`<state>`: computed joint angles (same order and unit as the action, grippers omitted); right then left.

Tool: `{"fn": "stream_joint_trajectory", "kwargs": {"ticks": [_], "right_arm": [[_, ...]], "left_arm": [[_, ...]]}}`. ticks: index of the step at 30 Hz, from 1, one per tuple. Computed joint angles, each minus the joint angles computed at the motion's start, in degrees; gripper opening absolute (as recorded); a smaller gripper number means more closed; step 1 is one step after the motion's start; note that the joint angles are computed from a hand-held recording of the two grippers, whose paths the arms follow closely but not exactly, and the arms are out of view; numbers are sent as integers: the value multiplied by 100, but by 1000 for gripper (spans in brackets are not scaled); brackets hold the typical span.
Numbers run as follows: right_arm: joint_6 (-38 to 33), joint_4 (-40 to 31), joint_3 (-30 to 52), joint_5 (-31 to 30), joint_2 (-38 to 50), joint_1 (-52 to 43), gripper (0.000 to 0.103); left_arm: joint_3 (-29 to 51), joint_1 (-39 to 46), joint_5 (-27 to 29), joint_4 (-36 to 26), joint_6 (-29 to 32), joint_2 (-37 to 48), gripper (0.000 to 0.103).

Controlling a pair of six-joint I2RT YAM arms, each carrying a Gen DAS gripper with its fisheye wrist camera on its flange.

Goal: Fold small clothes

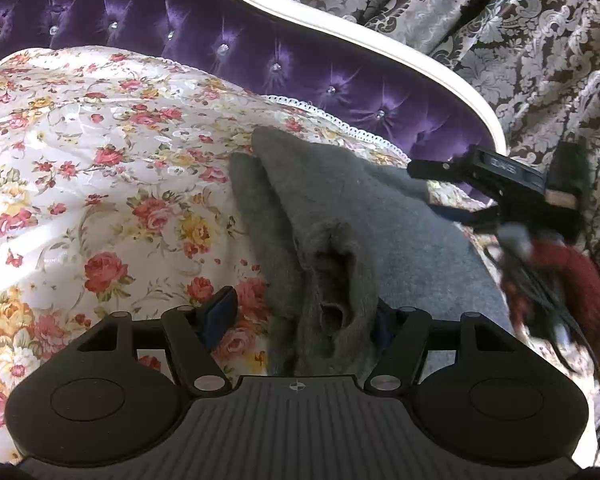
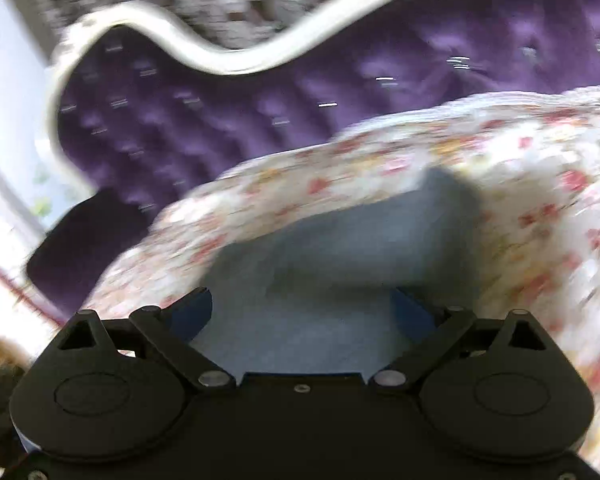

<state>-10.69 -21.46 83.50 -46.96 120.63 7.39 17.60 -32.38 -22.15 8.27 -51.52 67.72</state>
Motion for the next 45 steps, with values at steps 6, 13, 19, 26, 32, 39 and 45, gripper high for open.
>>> {"fn": "stream_joint_trajectory", "kwargs": {"ticks": [6,13,19,26,32,39,45], "right_arm": [[662,825,33,328,19,-395,98],[-16,-723,281,-945,295,-919,100],[-444,-1269,188,-1556,527,-850,102],[-502,-1150,-226,-1059,60,-735,47],[-1116,-1321,-1309,-824,-1247,-983,46],[-2726,-3115,-2551,-431,-2968,-1909,46],[-4668,-4985,-3248,-239,-3825,-3350,52]], "left_arm": [[58,121,317,-255,-60,-167,69],[-52,686,1489,172,-299,-216,74],[-124,1314,2731,1401,-444,544,72],[-102,1217,3035,1304,-657,482,28],[-557,-1,2448,376,-1291,-1235,28],[-727,-3536,-176,-1162,-3066,-2683,28],[-16,-6348,-2184,-2539,-5504,-1291,29]]}}
